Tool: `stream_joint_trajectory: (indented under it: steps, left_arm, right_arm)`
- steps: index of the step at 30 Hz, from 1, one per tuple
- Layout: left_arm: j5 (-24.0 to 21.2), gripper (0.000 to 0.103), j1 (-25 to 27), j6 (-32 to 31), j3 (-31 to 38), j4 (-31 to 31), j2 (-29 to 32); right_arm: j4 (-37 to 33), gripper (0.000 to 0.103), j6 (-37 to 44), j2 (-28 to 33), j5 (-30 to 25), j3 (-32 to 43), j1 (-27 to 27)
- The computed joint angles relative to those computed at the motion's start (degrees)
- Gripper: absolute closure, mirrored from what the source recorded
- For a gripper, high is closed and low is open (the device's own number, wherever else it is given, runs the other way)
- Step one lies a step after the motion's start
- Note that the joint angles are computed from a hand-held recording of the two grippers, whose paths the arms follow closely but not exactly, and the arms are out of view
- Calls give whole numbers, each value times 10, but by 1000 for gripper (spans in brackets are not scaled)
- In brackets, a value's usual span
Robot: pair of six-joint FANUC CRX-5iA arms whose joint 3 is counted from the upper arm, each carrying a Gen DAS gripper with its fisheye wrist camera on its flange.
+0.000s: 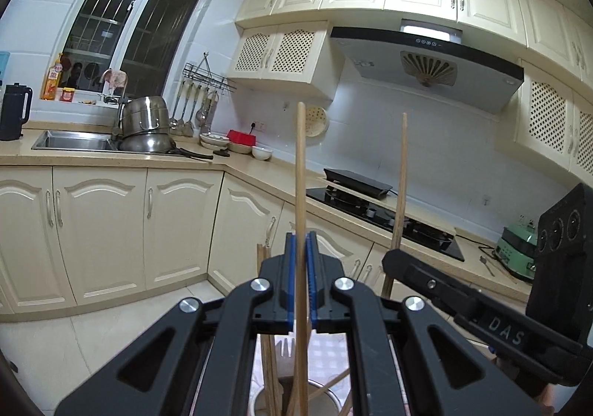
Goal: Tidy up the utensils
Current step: 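Lift both held chopsticks up over the pink cup, then drop the chopsticks into the pink cup by opening both grippers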
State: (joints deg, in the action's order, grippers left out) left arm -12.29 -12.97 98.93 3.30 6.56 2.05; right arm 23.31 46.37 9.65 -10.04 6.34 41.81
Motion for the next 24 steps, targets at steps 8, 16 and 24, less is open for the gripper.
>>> stream_joint_trajectory:
  steps: [8,16,24]
  left_arm:
    - [-15,98,-7,95,21,-103,18]
    - [-31,93,-6,122,20,-131,25]
    - [-24,19,16,128,-33,-93,-29]
  right_arm:
    - [13,97,4,11,-13,2,3]
    - [-94,96,121,28,-86,53,13]
    - [105,25,-91,-24,-17,-50,0]
